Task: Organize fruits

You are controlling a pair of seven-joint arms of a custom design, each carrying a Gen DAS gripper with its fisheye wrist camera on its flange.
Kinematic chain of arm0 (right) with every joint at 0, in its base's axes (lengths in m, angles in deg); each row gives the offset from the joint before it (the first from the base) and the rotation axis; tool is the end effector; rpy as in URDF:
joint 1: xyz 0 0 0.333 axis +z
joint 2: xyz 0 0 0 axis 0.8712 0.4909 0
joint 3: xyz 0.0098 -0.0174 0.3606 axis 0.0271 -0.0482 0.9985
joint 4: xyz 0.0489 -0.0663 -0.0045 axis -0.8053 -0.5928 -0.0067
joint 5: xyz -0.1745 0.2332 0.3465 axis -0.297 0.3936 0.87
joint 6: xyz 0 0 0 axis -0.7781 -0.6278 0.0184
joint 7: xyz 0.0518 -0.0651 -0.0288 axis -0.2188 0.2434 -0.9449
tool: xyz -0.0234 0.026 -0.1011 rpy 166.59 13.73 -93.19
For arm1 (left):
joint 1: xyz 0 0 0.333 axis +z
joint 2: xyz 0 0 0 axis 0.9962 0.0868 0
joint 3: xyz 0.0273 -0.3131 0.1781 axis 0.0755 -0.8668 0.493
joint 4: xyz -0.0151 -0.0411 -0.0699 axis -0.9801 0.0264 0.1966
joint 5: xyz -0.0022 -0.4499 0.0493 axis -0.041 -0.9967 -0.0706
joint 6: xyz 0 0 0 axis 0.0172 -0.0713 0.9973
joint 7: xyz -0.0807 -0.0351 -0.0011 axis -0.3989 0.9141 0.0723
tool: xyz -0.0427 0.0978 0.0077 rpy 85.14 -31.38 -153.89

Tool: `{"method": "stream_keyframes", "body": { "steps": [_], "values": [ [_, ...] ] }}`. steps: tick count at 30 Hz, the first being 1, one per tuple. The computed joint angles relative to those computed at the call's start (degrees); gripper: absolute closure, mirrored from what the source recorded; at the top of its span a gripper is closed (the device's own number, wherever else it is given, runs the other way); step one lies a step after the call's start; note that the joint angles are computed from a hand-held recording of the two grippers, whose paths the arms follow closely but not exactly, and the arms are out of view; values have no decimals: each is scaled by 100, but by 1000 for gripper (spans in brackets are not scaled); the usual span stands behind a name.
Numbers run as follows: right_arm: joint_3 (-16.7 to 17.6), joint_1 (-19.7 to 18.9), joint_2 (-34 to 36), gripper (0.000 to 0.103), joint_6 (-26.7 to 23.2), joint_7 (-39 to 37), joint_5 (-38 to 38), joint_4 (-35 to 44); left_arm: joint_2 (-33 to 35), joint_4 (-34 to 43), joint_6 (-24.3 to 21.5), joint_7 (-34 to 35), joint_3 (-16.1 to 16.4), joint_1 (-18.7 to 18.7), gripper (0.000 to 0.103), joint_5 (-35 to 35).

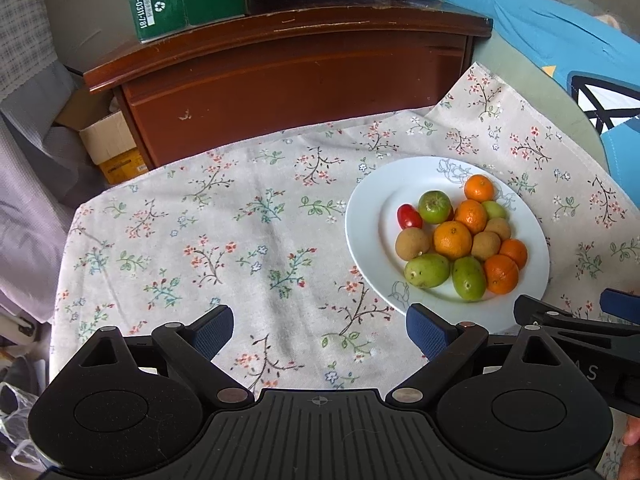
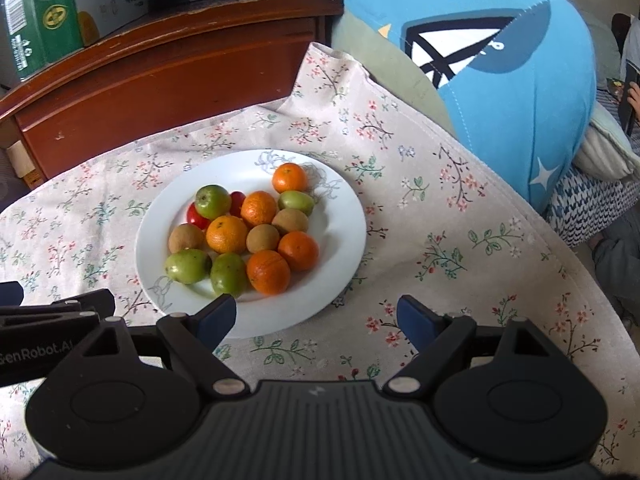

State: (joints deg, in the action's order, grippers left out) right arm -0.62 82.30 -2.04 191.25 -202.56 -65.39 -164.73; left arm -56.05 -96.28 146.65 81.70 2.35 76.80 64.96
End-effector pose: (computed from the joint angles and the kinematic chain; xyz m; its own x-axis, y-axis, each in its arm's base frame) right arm 0.5038 0.2735 0.3552 -0.4969 -0.8659 -0.0580 -0.6320 0.4069 -0.6596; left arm 0.5894 -0.1809 0.3980 -0.4585 -0.8868 -0.0578 -0.6856 0.3943 -0.6119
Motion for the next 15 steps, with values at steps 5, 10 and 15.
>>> {"method": "stream_keyframes", "body": {
  "steps": [5,10,15],
  "values": [
    [44,59,-6,16,71,223,-313,-54,-161,-146,2,399,-45,88,8,-372],
    [118,168,-18,16,135,413,-520,-152,-368,-346,-26,762,-3,113,8,-822],
    [194,304,37,12,275,469,-658,-220,-580,-508,-75,1220,94,95,8,-1355]
  ]
}}
